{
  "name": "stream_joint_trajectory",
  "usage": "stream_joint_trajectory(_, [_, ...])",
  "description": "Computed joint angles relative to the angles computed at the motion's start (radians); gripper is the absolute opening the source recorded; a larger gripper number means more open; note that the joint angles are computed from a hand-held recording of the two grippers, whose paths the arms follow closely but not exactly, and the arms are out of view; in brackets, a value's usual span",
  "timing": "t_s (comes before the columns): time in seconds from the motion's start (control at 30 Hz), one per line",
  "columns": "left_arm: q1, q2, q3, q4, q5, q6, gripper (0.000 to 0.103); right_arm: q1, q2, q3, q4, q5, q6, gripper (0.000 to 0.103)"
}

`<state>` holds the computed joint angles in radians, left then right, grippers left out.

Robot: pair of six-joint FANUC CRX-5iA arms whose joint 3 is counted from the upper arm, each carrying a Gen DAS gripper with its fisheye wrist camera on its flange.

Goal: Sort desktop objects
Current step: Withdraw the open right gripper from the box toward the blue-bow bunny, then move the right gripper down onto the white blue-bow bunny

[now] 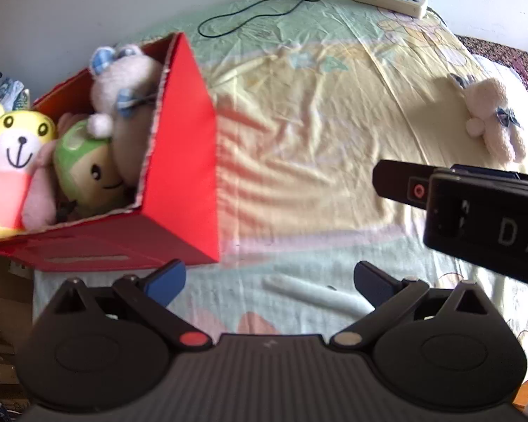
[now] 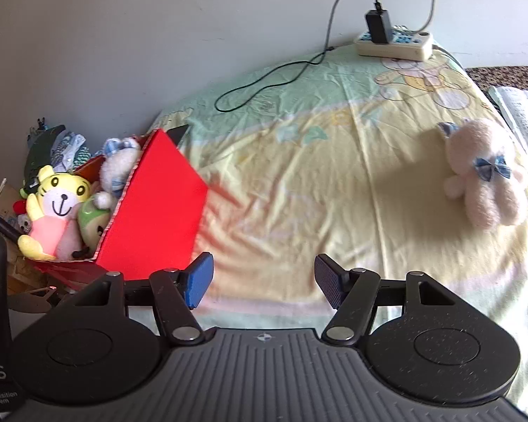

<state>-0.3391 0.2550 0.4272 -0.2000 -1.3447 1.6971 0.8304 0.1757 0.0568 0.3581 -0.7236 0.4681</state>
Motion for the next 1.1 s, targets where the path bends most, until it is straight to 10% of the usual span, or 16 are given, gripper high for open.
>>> stream_joint_trajectory(1.1, [-0.086,0.233,0.260,0.037,-0.063,-0.135,0.102,-0.131,-0.070,-0.119,0.005,-0.037,-0.119,0.066])
